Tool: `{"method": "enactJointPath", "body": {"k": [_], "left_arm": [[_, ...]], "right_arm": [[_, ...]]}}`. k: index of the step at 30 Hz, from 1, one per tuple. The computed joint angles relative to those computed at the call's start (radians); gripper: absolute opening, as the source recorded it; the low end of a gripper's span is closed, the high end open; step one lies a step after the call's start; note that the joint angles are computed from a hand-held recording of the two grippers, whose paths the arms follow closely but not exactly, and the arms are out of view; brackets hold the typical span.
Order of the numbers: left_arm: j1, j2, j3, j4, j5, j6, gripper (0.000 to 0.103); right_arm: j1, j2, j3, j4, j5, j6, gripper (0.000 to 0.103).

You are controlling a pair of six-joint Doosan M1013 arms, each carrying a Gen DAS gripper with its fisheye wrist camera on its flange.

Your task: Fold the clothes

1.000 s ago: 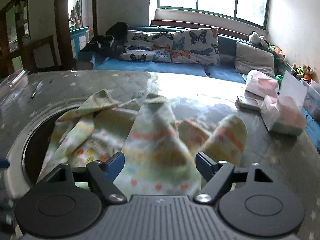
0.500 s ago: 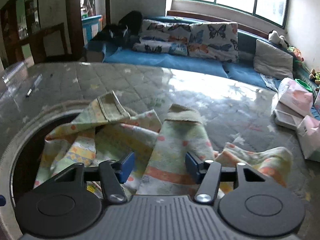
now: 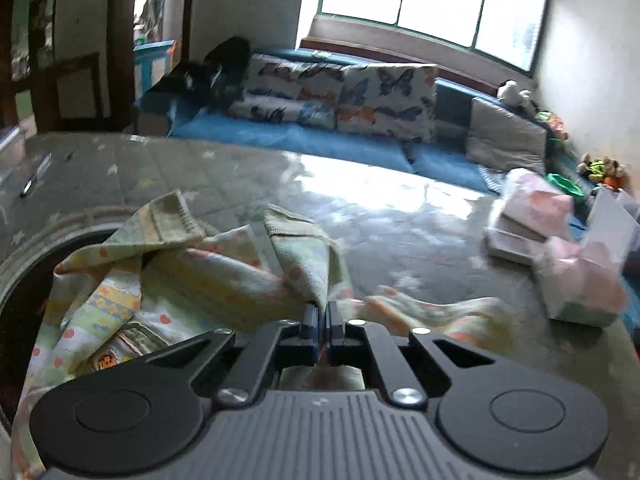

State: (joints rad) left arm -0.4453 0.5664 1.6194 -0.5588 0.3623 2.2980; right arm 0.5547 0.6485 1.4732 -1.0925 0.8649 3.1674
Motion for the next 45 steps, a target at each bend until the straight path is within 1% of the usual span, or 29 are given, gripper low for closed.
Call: {"method": "enactJointPath", "body": {"k": [6, 10, 14, 20, 21, 22, 26, 28, 29, 30, 33, 34, 35, 39, 41, 43, 45], "left_arm": [[-0.005, -0.005, 0.008, 0.016, -0.018, -0.007, 0.103], [-0.009, -0.012, 0.014, 0.0, -0.03, 0.017, 0.103], [-0.014, -0.017, 0.02, -0.011, -0.037, 0.04, 0.103], [-0.023, -0.033, 0.036, -0.101, -0.041, 0.158, 0.103], [-0.027, -0.035, 0.038, -0.114, -0.038, 0.175, 0.103], [-0.03, -0.037, 0.04, -0.126, -0.035, 0.192, 0.103], [-0.044, -0.042, 0.047, -0.17, -0.019, 0.258, 0.103], [-0.053, -0.043, 0.051, -0.188, -0.007, 0.29, 0.103], [-0.057, -0.043, 0.053, -0.193, -0.001, 0.303, 0.103], [-0.062, -0.043, 0.055, -0.196, 0.006, 0.315, 0.103], [-0.074, -0.042, 0.061, -0.191, 0.012, 0.325, 0.103], [-0.078, -0.043, 0.064, -0.188, 0.008, 0.328, 0.103], [-0.081, -0.044, 0.067, -0.186, 0.006, 0.331, 0.103], [-0.084, -0.046, 0.072, -0.192, 0.011, 0.338, 0.103], [-0.086, -0.046, 0.073, -0.174, 0.01, 0.324, 0.103], [-0.088, -0.045, 0.073, -0.156, 0.008, 0.312, 0.103], [-0.088, -0.044, 0.073, -0.151, 0.008, 0.31, 0.103]], "right_arm": [[0.043, -0.091, 0.128, -0.091, 0.086, 0.215, 0.003], [0.083, -0.146, 0.212, -0.092, 0.159, 0.348, 0.003], [0.122, -0.183, 0.281, -0.044, 0.224, 0.476, 0.003], [0.163, -0.211, 0.354, 0.083, 0.251, 0.609, 0.006], [0.168, -0.216, 0.366, 0.099, 0.251, 0.631, 0.008], [0.173, -0.221, 0.378, 0.116, 0.251, 0.652, 0.014], [0.192, -0.225, 0.4, 0.162, 0.24, 0.661, 0.02], [0.202, -0.225, 0.406, 0.169, 0.242, 0.656, 0.03], [0.208, -0.226, 0.405, 0.17, 0.248, 0.649, 0.033], [0.211, -0.226, 0.405, 0.17, 0.253, 0.643, 0.04], [0.202, -0.22, 0.397, 0.159, 0.243, 0.623, 0.043], [0.199, -0.218, 0.396, 0.155, 0.237, 0.613, 0.048], [0.192, -0.21, 0.385, 0.155, 0.235, 0.584, 0.05], [0.181, -0.167, 0.341, 0.151, 0.286, 0.455, 0.06], [0.177, -0.157, 0.332, 0.141, 0.315, 0.434, 0.06], [0.174, -0.159, 0.335, 0.129, 0.345, 0.467, 0.06], [0.181, -0.165, 0.342, 0.118, 0.403, 0.531, 0.06]]}}
